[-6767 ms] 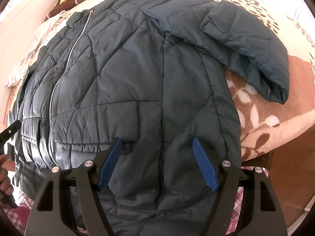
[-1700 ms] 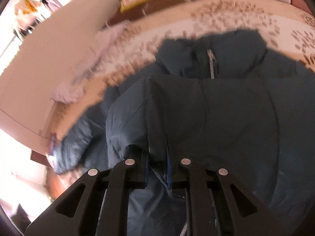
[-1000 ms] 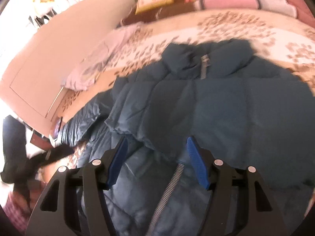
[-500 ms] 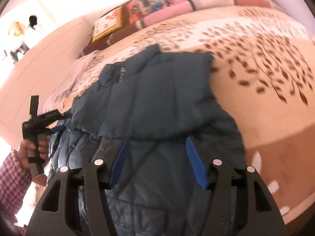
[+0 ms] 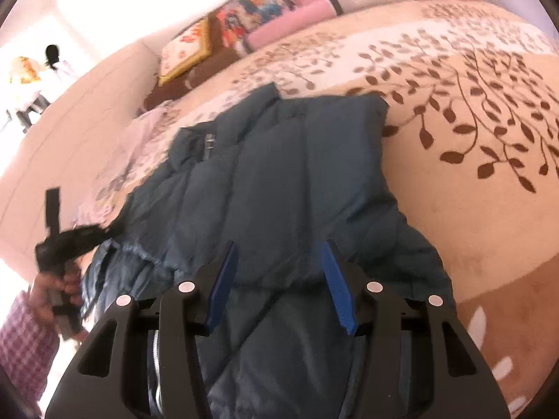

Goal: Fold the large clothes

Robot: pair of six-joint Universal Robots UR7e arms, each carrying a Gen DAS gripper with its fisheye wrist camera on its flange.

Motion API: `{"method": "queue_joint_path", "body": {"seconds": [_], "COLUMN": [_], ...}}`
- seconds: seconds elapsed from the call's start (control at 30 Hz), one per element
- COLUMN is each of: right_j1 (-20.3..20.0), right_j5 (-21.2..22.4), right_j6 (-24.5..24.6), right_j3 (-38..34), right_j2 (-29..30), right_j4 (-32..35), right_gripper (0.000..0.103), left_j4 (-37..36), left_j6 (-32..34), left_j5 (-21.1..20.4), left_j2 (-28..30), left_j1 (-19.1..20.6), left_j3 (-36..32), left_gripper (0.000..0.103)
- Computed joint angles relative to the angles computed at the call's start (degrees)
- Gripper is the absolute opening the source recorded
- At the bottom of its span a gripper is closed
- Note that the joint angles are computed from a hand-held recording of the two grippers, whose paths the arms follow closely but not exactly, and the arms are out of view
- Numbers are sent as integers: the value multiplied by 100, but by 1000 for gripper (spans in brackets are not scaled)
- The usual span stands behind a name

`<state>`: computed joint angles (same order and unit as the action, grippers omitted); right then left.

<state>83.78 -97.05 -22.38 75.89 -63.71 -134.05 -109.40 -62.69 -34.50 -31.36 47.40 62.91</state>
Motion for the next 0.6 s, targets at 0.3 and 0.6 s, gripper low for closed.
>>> {"method": "queue_joint_path", "body": {"seconds": [0.3, 0.6], "right_j1": [43, 162], "right_j5": [-779, -842], "right_j6": [79, 94], "right_j3": [-153, 0], "right_j2": [276, 130], "right_j4": [15, -17], "right_gripper": [47, 59], "left_j4": [151, 721], "left_j6": [-86, -763], "left_j5": [13, 195], "left_j2": [153, 40], "left_j1": [79, -53], "left_j3": [-69, -37], "left_gripper": [20, 55]}}
